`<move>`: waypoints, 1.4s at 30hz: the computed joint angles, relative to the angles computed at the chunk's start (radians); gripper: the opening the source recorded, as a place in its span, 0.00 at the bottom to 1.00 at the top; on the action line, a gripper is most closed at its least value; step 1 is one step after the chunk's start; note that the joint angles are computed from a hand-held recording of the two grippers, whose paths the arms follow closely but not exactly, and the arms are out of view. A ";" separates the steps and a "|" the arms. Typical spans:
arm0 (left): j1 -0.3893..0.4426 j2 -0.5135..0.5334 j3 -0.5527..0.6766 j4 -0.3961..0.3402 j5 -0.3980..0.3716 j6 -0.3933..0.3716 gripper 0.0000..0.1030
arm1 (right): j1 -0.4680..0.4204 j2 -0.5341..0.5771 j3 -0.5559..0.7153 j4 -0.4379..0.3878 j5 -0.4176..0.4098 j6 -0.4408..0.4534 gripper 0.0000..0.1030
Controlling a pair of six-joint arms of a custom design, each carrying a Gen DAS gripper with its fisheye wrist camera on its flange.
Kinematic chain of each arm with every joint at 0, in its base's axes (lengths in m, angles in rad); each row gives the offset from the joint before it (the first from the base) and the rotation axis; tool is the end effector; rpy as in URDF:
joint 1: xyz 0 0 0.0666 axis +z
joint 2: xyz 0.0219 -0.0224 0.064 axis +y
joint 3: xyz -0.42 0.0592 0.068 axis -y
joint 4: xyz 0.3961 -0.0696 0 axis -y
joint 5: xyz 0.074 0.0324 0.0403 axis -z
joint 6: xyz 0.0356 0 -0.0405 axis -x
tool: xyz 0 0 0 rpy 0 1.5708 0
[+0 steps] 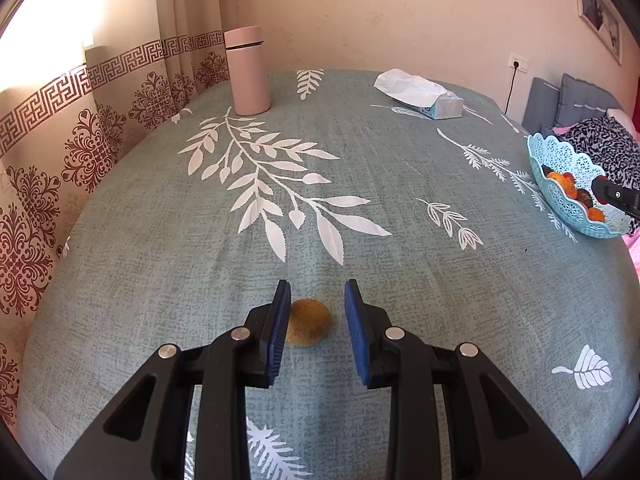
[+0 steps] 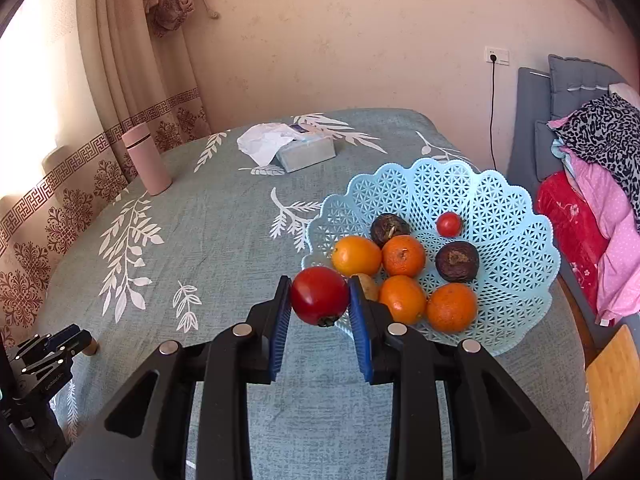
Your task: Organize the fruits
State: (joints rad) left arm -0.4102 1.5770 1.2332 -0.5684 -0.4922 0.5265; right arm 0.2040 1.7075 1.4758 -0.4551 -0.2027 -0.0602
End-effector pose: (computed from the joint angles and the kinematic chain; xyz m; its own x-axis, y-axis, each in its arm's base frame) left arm 0.4924 -0.1962 0.3332 -0.6704 -0.1914 -0.7169 -0.2899 0.9569 0.0156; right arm 0.6019 0.1314 0.3773 -0.6409 -0.0724 -0.7642 -0.3129 0.9337 0.1739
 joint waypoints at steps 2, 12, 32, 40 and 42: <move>0.001 -0.012 -0.010 0.015 0.006 -0.005 0.27 | -0.014 -0.002 -0.004 0.007 0.009 -0.013 0.28; 0.002 -0.029 -0.024 -0.002 0.014 0.003 0.27 | -0.076 0.009 -0.017 0.017 0.027 -0.069 0.29; 0.021 0.012 0.003 -0.039 0.095 0.023 0.27 | -0.102 0.010 -0.032 0.065 0.052 -0.149 0.50; -0.018 0.039 0.086 -0.008 0.103 -0.057 0.27 | -0.121 -0.006 -0.057 0.116 0.105 -0.188 0.50; -0.028 0.053 0.118 -0.003 0.126 -0.078 0.27 | -0.132 -0.010 -0.065 0.135 0.117 -0.203 0.51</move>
State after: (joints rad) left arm -0.4377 1.6301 1.3514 -0.5716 -0.3666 0.4485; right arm 0.0722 1.6976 1.4103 -0.3198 -0.0861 -0.2634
